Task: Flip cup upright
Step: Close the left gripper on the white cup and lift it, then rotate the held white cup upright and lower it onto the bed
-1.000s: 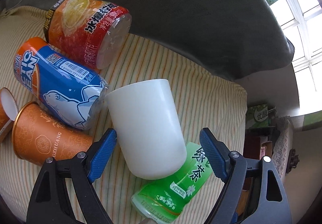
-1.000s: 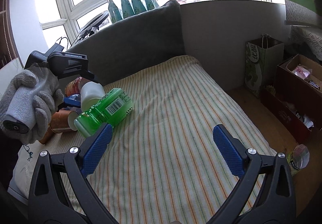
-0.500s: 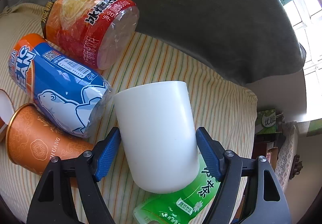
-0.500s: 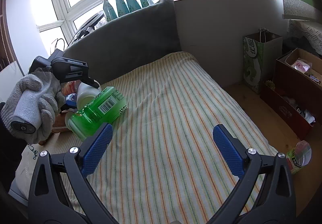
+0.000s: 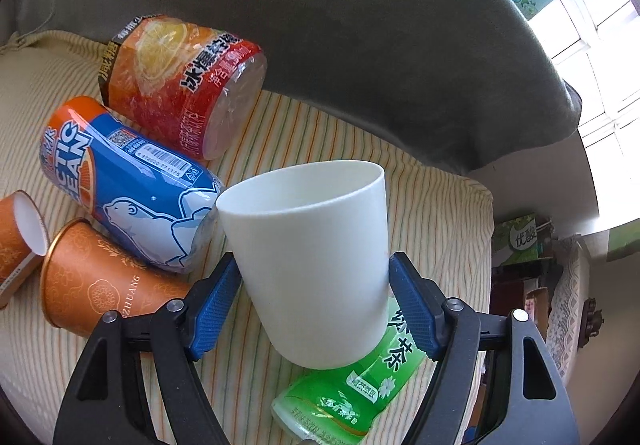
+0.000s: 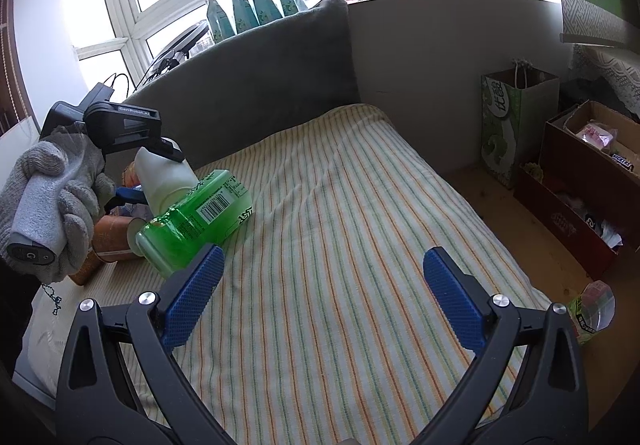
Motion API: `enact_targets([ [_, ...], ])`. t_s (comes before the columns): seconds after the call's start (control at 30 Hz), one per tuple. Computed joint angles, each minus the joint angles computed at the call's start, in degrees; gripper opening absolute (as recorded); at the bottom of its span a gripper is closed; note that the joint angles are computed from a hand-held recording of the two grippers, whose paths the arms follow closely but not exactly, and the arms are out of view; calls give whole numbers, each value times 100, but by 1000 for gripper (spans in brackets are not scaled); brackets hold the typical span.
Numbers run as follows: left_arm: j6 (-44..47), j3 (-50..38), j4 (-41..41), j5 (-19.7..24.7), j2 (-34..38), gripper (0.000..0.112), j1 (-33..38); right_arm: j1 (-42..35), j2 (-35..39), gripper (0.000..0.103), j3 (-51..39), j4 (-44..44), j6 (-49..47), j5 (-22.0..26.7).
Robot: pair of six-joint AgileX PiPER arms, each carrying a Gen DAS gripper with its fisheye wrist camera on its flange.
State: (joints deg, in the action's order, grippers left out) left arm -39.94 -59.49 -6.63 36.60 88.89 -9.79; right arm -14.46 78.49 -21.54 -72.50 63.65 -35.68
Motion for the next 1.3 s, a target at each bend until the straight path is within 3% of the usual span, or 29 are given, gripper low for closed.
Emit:
enact_targets([
  [0.23,-68,253,274,38,-641,75,-20,226,-190,102,40,36,78,118],
  [0.37,285,477,-19,117,-1075,75,109,402,-350,102,69,10,174,230],
  [0.73,938,920,-526,804,-2268,75,438,852,-1049,102,266,-153,547,499],
  [0.93,967,1317,-414,1287,-3040,75,428,1297,-1484,102,402,-166,734,813],
  [1.13,1902,1923,-1203,1869,-3497,75,1036,1853,-1783,102,469,-19,825,1249],
  [1.3,2610,2427,-1735,1774,-3403,75,1552,2515,-1905,102,477,376,665,1786],
])
